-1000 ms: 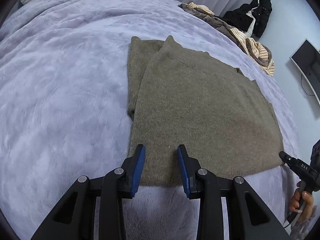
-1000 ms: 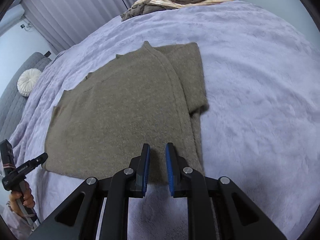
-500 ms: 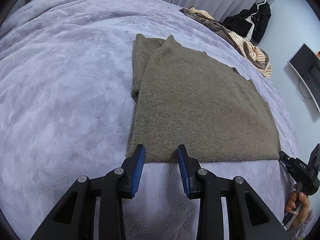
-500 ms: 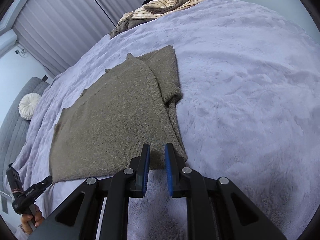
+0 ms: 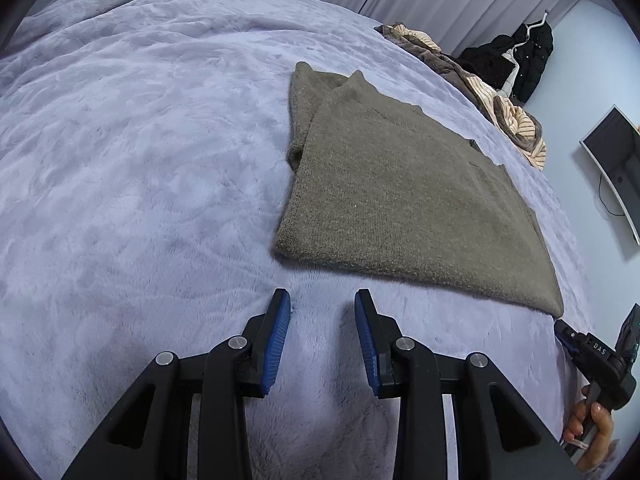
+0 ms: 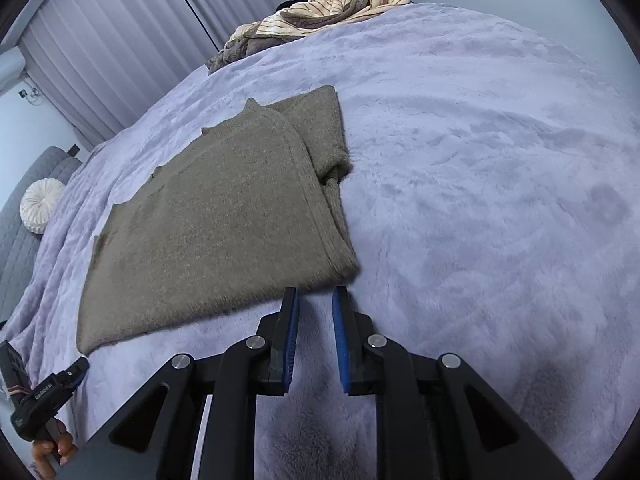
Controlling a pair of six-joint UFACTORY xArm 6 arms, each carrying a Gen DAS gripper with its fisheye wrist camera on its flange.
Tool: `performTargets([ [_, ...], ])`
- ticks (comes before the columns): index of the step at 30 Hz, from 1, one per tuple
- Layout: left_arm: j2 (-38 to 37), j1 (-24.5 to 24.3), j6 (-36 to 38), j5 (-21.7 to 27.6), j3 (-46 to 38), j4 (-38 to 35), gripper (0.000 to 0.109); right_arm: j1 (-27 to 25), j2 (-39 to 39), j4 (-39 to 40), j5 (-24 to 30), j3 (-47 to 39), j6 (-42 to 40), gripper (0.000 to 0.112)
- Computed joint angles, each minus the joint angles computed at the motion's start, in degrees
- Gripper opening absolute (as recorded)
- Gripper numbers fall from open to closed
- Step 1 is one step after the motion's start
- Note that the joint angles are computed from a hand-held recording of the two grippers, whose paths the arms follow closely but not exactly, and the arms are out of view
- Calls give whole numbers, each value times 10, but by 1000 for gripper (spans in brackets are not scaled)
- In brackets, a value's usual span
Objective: Fold small clothes
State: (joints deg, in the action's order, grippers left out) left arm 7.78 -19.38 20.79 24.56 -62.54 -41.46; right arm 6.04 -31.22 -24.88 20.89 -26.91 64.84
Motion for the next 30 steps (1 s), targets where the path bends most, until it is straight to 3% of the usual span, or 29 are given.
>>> performTargets([
  [4, -16, 2, 9, -4, 20, -19, 35, 28, -47, -30, 33, 20, 40, 23],
  [6, -25, 3, 11, -4, 29, -25, 35, 45, -65, -36, 49, 26, 52, 29],
  [8, -32, 5, 24, 3, 34, -37, 58, 62, -82, -40, 62, 31, 65, 37],
  [9, -41, 4, 39, 5, 39, -53, 81, 70, -89, -44, 71, 33, 73, 38],
  [10, -49, 0, 32, -9, 48, -44, 96, 79, -95, -45, 79, 34, 78, 38],
  [11, -56, -5, 7, -29, 57, -12, 100, 86, -99, -45, 85, 33, 79, 38],
  [13, -65, -7, -35, -49, 69, 49, 101, 102, -106, -44, 100, 31, 80, 38],
  [15, -73, -4, -42, -52, 76, 54, 101, 114, -108, -36, 107, 28, 78, 40],
  [18, -88, -2, -66, -84, 98, 71, 101, 133, -102, -31, 115, 18, 76, 52],
  [24, -88, 20, -50, -26, 94, 46, 101, 154, -68, -7, 99, -5, 49, 53],
  [30, -85, 24, 2, -10, 91, -2, 101, 168, -12, 21, 82, -48, 4, 53],
])
